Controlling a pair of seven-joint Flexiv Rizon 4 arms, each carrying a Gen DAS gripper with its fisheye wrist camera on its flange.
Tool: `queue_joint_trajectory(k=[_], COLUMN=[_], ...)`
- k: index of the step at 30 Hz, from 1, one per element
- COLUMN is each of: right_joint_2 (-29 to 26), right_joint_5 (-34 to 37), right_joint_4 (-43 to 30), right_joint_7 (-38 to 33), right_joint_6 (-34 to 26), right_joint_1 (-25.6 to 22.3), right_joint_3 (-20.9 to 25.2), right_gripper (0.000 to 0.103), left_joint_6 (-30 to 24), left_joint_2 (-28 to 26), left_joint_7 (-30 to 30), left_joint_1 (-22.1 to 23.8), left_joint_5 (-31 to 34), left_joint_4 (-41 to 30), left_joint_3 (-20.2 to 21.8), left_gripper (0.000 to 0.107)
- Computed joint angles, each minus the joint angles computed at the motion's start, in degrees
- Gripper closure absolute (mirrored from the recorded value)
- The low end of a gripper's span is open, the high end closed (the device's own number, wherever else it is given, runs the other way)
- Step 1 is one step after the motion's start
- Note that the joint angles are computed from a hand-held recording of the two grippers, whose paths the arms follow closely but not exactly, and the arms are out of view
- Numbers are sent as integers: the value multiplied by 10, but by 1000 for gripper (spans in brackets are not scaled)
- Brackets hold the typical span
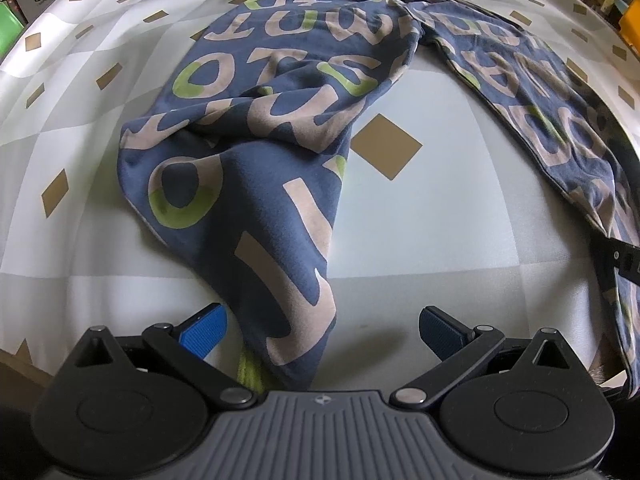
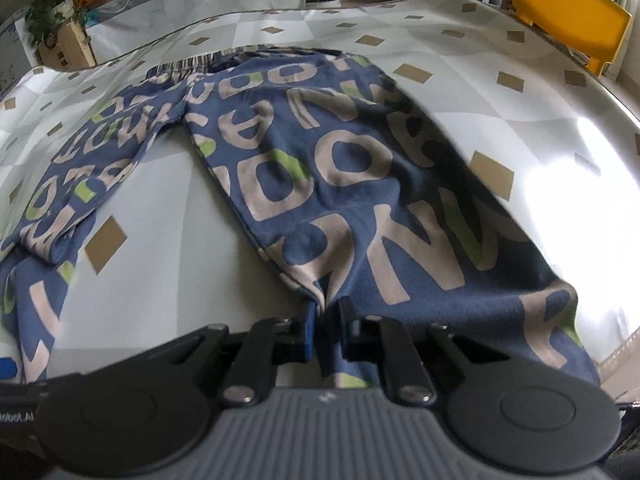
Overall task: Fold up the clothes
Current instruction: 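Drag the leg edge flat and open the right gripper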
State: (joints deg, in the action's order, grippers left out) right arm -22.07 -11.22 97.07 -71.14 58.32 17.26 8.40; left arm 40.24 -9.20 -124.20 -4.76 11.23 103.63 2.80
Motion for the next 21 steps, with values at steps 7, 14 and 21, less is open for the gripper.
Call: queue_joint_trajectory(k=[7,14,21], right_joint_2=[10,17,14], right_joint_5=[48,3,-68], right_joint_4=[-5,19,33], right_joint_7=[-3,98,168], right_joint_6=[-6,33,13], right_joint_1=[-11,0,5], right_joint_3=[12,-26,-47], right_gripper=[76,70,64], left_joint_6=[-1,7,11], left_joint_2=[-1,-3,-3], left_joint_7=[-2,-4,-5], left_joint_1=[1,1,2], left_joint_5=[2,3,4], left_joint_4=[0,0,0], left_joint_3=[1,1,3], left_gripper=[4,4,4])
